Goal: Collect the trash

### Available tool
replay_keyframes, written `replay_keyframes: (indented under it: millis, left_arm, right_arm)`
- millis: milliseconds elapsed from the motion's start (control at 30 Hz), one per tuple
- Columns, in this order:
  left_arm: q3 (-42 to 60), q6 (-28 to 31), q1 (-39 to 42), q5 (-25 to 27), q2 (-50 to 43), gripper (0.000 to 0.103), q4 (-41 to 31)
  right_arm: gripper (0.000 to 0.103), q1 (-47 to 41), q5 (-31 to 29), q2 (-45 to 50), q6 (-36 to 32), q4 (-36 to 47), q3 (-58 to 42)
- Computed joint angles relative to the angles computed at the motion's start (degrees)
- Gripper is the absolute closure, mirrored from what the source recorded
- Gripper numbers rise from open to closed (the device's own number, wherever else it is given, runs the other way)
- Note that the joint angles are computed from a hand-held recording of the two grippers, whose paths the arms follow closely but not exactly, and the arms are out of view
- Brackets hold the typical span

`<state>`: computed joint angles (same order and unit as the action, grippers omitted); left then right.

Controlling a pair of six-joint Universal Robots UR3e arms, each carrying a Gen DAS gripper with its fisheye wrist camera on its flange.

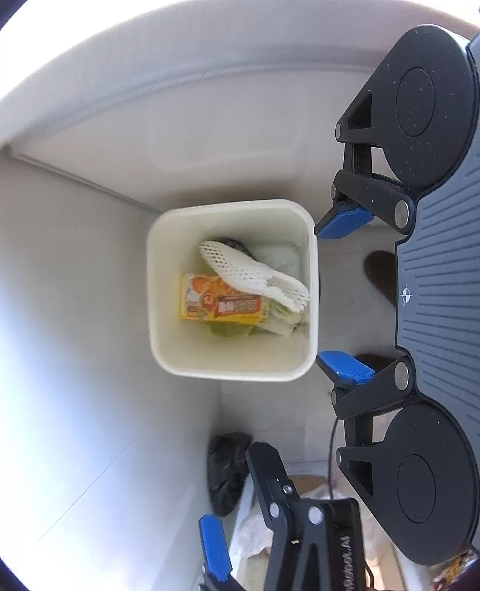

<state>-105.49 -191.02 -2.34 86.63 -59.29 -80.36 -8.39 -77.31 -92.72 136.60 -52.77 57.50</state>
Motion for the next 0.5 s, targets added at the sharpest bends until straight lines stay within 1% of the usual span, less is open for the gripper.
replay_keyframes:
  millis: [233, 300, 367, 500]
  left_arm:
    - [8.7, -0.7, -1.7, 0.0, -1.0, 0.004, -6.4]
    - [11.9, -1.3, -3.1, 0.7, -2.2, 0.003, -8.2]
    - [15.6, -2.0, -4.9, 1.9, -4.2, 0.003, -10.3]
    - [21.2, -3.3, -7.4, 3.0, -6.9, 0.003, -12.7]
  right_arm:
    - [0.035, -10.4, 5.0, -5.6, -8.1, 8.8, -4.6]
    - [0.035, -14.5, 7.0, -6.6, -11.4, 12.4, -7.4]
    - [0.031, -18.7, 8.9, -7.4, -14.5, 15.9, -10.4]
    - [0.029, -26.8, 12.8, -8.3, -21.1, 23.1, -17.0]
